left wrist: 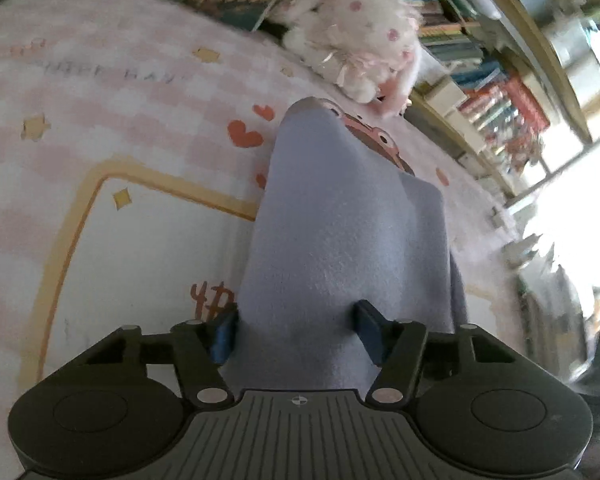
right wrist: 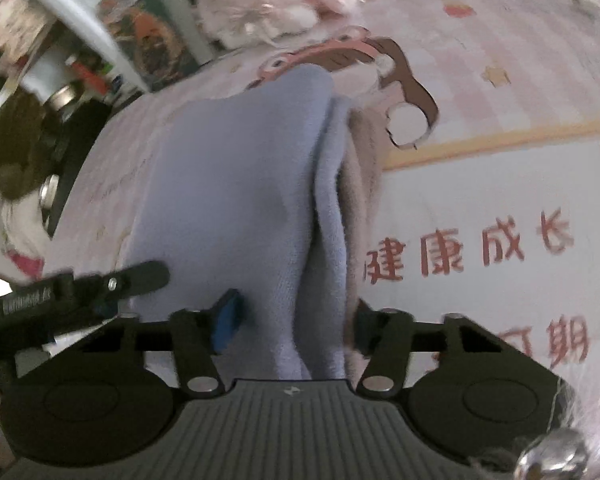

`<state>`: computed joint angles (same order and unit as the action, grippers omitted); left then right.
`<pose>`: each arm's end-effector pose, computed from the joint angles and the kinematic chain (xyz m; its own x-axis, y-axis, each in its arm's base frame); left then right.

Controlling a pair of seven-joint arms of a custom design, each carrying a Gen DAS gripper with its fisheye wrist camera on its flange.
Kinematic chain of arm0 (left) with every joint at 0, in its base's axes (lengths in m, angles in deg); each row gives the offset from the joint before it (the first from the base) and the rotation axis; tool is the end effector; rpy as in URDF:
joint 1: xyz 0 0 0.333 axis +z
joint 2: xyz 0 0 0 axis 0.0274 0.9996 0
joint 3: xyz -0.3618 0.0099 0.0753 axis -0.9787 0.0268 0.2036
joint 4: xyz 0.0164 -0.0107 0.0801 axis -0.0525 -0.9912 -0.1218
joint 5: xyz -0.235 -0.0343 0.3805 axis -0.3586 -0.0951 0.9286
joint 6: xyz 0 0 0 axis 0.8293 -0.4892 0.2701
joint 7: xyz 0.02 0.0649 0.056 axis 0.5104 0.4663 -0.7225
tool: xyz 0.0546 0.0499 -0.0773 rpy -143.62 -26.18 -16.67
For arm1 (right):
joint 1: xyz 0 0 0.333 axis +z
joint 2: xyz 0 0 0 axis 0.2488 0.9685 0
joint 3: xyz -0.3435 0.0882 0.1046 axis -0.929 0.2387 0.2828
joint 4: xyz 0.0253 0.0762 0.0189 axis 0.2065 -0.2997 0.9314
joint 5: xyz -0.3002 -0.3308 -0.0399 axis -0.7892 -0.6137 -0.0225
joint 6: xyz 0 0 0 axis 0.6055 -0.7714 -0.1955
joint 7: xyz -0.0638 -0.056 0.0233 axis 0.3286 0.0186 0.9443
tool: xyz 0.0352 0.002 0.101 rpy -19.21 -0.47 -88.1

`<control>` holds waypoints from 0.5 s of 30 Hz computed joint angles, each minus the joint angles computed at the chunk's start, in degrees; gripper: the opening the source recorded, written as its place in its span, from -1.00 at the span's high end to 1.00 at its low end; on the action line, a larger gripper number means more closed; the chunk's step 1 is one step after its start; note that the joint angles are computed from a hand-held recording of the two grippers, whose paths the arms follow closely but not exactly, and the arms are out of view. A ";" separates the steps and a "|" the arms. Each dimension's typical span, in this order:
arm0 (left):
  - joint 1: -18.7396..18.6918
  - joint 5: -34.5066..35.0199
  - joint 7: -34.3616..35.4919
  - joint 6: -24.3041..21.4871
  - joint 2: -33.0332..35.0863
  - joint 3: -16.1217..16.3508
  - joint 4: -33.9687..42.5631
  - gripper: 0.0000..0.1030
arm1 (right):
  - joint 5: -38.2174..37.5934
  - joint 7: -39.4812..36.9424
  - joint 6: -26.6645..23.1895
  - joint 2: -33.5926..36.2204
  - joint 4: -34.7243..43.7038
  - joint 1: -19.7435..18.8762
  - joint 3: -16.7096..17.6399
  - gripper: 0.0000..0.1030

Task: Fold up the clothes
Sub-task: 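Grasp the folded sweater's edge with the left tool while the right tool grasps beside it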

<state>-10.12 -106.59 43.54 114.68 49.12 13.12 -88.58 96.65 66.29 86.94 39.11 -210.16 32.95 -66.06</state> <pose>0.4448 -0.0413 0.5062 -0.2097 -0.8644 0.4570 -0.8842 -0.0318 -0.4659 0.3683 0.1901 0.4946 -0.0980 -0.9017 -0.4210 -0.8289 0.3081 -0.4669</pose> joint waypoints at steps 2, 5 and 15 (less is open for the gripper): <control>0.26 2.57 -0.41 1.93 -1.33 -2.08 -0.84 0.00 | -5.71 -2.16 0.59 -1.06 -0.15 -2.42 3.37 0.38; -0.70 6.78 -1.15 4.63 -2.68 -3.51 -1.88 0.00 | -16.07 -5.64 2.55 -3.05 -0.65 -6.89 9.56 0.42; -1.38 -1.06 -4.31 -2.04 2.46 1.08 1.27 -0.27 | 9.76 -9.94 1.71 -0.74 -1.45 8.67 -13.08 0.15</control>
